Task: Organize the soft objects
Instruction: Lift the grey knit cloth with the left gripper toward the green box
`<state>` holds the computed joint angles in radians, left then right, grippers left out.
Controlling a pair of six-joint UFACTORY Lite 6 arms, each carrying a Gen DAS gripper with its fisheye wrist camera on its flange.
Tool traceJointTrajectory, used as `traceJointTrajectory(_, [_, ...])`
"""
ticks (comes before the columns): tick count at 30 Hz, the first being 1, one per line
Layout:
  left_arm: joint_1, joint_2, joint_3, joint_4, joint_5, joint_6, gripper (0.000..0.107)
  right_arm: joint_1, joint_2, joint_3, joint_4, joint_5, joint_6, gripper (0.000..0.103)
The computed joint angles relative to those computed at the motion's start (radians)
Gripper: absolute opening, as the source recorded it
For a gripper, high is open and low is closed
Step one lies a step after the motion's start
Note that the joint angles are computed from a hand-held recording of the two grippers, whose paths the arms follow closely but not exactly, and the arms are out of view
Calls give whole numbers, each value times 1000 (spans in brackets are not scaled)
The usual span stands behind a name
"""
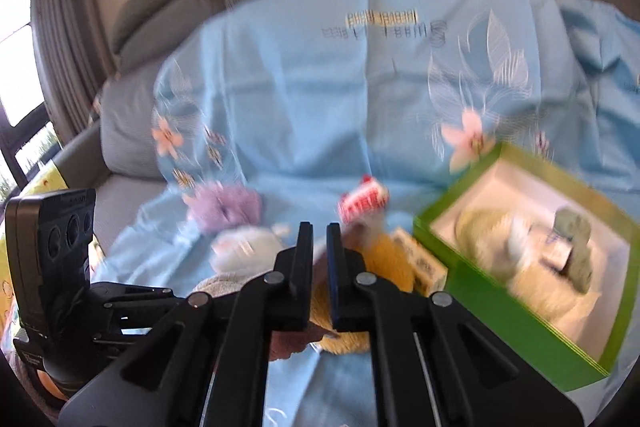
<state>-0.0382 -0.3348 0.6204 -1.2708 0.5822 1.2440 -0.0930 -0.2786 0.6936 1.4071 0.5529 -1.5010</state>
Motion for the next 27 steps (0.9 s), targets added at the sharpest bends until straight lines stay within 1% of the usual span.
traceJointTrajectory(3, [-58, -10, 101, 94, -29, -116, 5, -37, -64, 38, -48, 51, 56, 6])
traceJointTrajectory(6, [-89, 12, 181, 128, -27, -170, 6, -83, -80, 93, -89, 103, 110, 6])
traceJointTrajectory(8, [-136, 15, 222, 186, -60, -229, 6, -119, -86, 115, -110, 129, 132, 6])
traceJointTrajectory(10, [-193, 36, 273, 258, -94, -298, 6, -156, -91, 116, -114, 149, 126, 6])
traceJointTrajectory(13, [-290, 81, 360, 399, -142, -430, 6, -246, -85, 121, -91, 217, 86, 6])
traceJointTrajectory(16, [-386, 187, 489, 546, -188, -583, 6, -339, -56, 155, -73, 271, 59, 6])
traceJointTrajectory(18, [-434, 257, 572, 613, -202, -652, 6, -405, -27, 185, -65, 309, 45, 6])
traceJointTrajectory(21, [-508, 431, 768, 728, -195, -786, 6, -497, 34, 241, -80, 348, 30, 9])
traceJointTrajectory(23, [-539, 520, 868, 780, -180, -844, 6, -541, 90, 286, -107, 356, 24, 10])
traceJointTrajectory(24, [-558, 586, 937, 810, -170, -878, 6, -568, 141, 324, -135, 369, 39, 12])
traceJointTrajectory(26, [-585, 700, 1056, 849, -142, -919, 5, -612, 218, 368, -152, 372, 34, 20])
traceJointTrajectory(27, [-600, 766, 1120, 880, -130, -958, 5, -621, 250, 385, -162, 363, 33, 33])
